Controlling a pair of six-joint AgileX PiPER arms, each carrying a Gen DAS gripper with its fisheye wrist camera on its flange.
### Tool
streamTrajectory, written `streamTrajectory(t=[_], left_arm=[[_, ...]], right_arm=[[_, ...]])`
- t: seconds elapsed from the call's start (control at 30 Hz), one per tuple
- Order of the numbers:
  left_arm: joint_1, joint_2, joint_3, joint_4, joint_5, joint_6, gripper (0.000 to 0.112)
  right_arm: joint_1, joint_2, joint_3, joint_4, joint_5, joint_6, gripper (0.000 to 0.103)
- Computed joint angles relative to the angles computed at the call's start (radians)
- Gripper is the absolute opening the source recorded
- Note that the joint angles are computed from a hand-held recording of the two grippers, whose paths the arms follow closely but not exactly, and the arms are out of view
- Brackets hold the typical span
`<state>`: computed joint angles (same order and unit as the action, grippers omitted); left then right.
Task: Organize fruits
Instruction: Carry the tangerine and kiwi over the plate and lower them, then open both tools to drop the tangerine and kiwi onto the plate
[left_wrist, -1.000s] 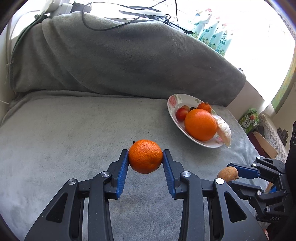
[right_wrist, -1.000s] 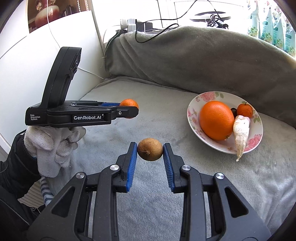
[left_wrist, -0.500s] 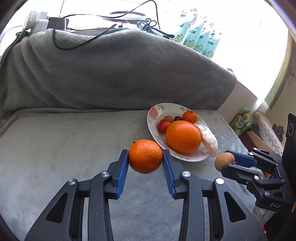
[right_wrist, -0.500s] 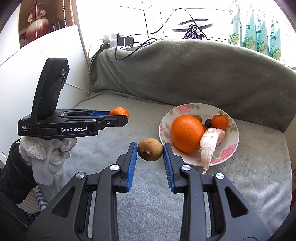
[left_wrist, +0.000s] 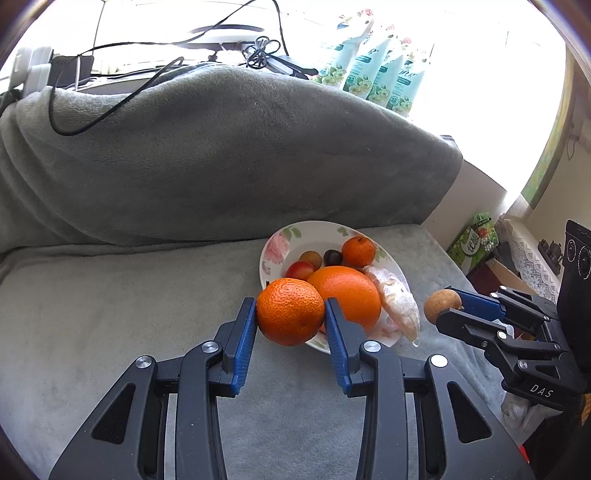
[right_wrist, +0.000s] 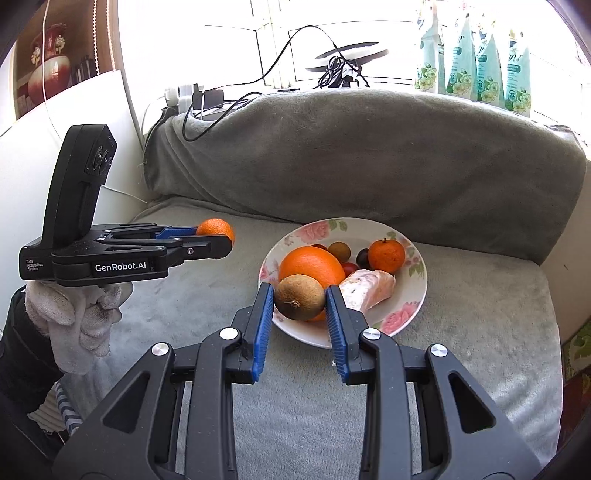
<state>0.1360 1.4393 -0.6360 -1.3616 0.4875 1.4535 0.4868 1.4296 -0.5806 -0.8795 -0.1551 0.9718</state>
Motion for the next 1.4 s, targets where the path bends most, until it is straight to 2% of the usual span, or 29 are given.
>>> streamTrajectory(t=[0.23, 0.83, 1.1, 1.4], left_arm=[[-0.064, 0.038, -0.064, 0.030, -0.032, -0.060, 0.035], [-0.216, 0.135, -0.202, 0.154, -0.131, -0.247, 0.035], [-0.243, 0.184, -0.257, 0.216, -0.146, -0.329, 0.035], [-0.243, 0.212, -0.274, 0.204, -0.137, -0.325, 0.035]], right_arm=[[-0.095, 0.040, -0.027, -0.182, -0.032, 0.150, 0.030], [-0.241, 0.180, -0.078, -0.282, -0.133, 0.195, 0.030], [-0.242, 0.214, -0.099, -0.310, -0.138, 0.219, 0.030], [-0.260, 0.232, -0.115, -0.367, -0.156, 0.282, 0.030]])
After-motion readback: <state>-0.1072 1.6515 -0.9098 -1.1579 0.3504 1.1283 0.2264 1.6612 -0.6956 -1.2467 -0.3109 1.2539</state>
